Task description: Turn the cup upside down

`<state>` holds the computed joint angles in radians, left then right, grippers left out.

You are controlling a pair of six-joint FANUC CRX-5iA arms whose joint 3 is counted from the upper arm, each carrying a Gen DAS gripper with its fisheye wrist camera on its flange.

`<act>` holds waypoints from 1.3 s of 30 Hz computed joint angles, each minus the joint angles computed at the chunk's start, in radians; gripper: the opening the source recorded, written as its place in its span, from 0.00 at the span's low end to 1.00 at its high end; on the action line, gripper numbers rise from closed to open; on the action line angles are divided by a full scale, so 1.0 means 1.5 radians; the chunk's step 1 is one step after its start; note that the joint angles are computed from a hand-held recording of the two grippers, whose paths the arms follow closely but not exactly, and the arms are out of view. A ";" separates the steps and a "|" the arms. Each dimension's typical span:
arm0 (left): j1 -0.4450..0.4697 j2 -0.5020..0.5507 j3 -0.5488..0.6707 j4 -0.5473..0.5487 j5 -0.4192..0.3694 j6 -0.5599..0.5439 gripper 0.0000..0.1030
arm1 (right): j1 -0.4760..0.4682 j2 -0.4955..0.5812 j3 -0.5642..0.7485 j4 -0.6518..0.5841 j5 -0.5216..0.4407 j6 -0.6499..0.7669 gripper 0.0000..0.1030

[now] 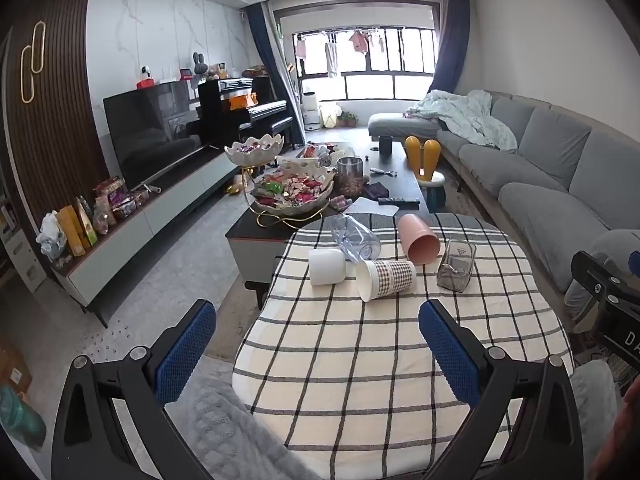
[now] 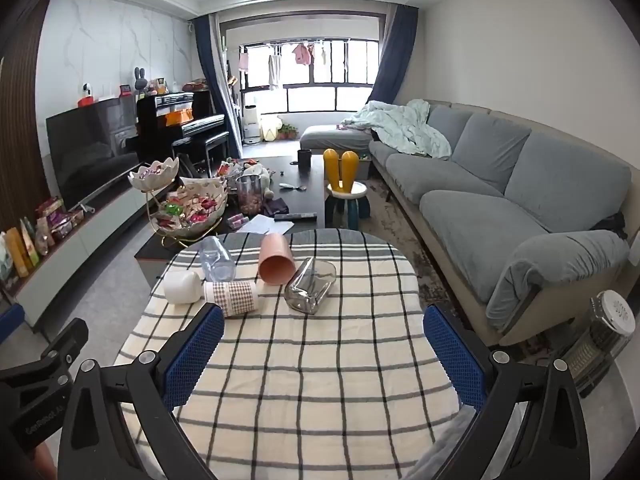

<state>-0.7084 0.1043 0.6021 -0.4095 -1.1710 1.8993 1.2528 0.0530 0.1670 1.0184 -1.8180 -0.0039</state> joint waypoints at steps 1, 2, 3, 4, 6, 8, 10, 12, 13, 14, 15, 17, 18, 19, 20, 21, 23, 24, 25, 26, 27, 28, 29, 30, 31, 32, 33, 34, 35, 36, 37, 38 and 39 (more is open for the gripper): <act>-0.005 0.002 0.004 -0.011 -0.005 -0.005 1.00 | 0.000 -0.001 -0.002 0.002 0.003 -0.003 0.97; -0.006 0.001 0.003 -0.015 -0.002 -0.001 1.00 | 0.000 -0.001 -0.003 0.003 0.001 -0.002 0.97; -0.006 0.001 0.002 -0.014 -0.001 0.000 1.00 | 0.000 -0.001 0.000 0.001 0.001 -0.001 0.97; -0.005 0.001 0.002 -0.013 -0.001 0.000 1.00 | 0.000 -0.001 0.000 -0.001 0.001 -0.002 0.97; -0.006 0.001 0.003 -0.012 -0.002 0.002 1.00 | 0.001 -0.001 0.000 0.000 0.002 -0.003 0.97; -0.003 0.001 0.002 -0.007 0.000 0.000 1.00 | 0.001 -0.002 -0.001 -0.001 0.002 -0.004 0.97; -0.003 0.001 0.002 -0.007 -0.001 0.001 1.00 | 0.001 -0.002 0.000 -0.001 0.002 -0.004 0.97; -0.004 0.001 0.002 -0.010 0.001 0.003 1.00 | 0.001 -0.002 -0.001 0.000 0.002 -0.004 0.97; -0.006 0.001 0.002 -0.014 0.001 0.005 1.00 | 0.001 -0.002 -0.001 0.000 0.001 -0.004 0.97; -0.007 0.002 0.003 -0.016 0.001 0.006 1.00 | 0.001 -0.002 -0.001 0.000 0.001 -0.004 0.97; -0.008 0.003 0.003 -0.016 0.001 0.006 1.00 | 0.001 -0.002 -0.001 0.000 0.001 -0.004 0.97; -0.006 0.000 -0.001 -0.016 0.004 0.006 1.00 | 0.001 -0.002 -0.002 -0.001 0.002 -0.004 0.97; -0.006 0.001 0.000 -0.017 0.004 0.006 1.00 | 0.001 -0.002 -0.002 -0.001 0.002 -0.004 0.97; -0.004 0.000 -0.001 -0.014 0.004 0.006 1.00 | 0.001 -0.002 -0.002 0.000 0.002 -0.004 0.97; -0.004 -0.001 -0.003 -0.013 0.006 0.007 1.00 | 0.001 -0.002 -0.002 0.000 0.002 -0.004 0.97; -0.004 0.000 -0.003 -0.012 0.005 0.006 1.00 | 0.001 -0.002 -0.002 0.000 0.002 -0.004 0.97; -0.001 -0.004 -0.013 -0.011 0.010 0.008 1.00 | 0.001 -0.003 -0.002 -0.001 0.002 -0.004 0.97; -0.001 -0.005 -0.015 -0.010 0.011 0.008 1.00 | 0.001 -0.003 -0.002 -0.001 0.001 -0.004 0.97; -0.003 -0.004 -0.015 -0.011 0.011 0.010 1.00 | 0.001 -0.003 -0.002 0.000 0.001 -0.004 0.97; -0.005 -0.003 -0.013 -0.012 0.009 0.011 1.00 | 0.001 -0.003 -0.002 0.000 0.001 -0.004 0.97; -0.006 -0.003 -0.013 -0.013 0.009 0.012 1.00 | 0.001 -0.003 -0.002 0.000 0.001 -0.004 0.97; -0.004 -0.003 -0.013 -0.011 0.010 0.012 1.00 | 0.001 -0.003 -0.002 0.000 0.001 -0.004 0.97; -0.004 -0.004 -0.013 -0.010 0.008 0.012 1.00 | 0.001 -0.003 -0.002 0.000 0.001 -0.004 0.97; -0.004 -0.003 -0.007 -0.009 0.004 0.009 1.00 | 0.001 -0.003 -0.002 0.000 0.001 -0.004 0.97; -0.003 -0.003 -0.007 -0.009 0.004 0.009 1.00 | 0.001 -0.003 -0.002 0.000 0.001 -0.004 0.97; -0.003 -0.003 -0.007 -0.008 0.004 0.008 1.00 | 0.001 -0.003 -0.002 0.000 0.001 -0.004 0.97; -0.002 -0.003 -0.008 -0.007 0.004 0.009 1.00 | 0.000 -0.003 -0.001 -0.001 0.001 -0.003 0.97; -0.002 -0.003 -0.008 -0.006 0.004 0.009 1.00 | 0.001 -0.003 -0.002 0.000 0.001 -0.004 0.97; -0.002 -0.003 -0.007 -0.006 0.002 0.009 1.00 | 0.001 -0.003 -0.002 0.000 0.001 -0.004 0.97; -0.002 -0.004 -0.008 -0.006 0.003 0.009 1.00 | 0.001 -0.003 -0.002 0.000 0.001 -0.004 0.97; -0.001 -0.004 -0.009 -0.003 0.003 0.007 1.00 | 0.001 -0.003 -0.002 -0.001 0.001 -0.004 0.97; -0.001 -0.004 -0.009 -0.003 0.003 0.008 1.00 | 0.001 -0.004 -0.003 -0.001 0.002 -0.004 0.97; -0.001 -0.004 -0.008 -0.003 0.003 0.007 1.00 | 0.001 -0.004 -0.002 -0.002 0.001 -0.003 0.97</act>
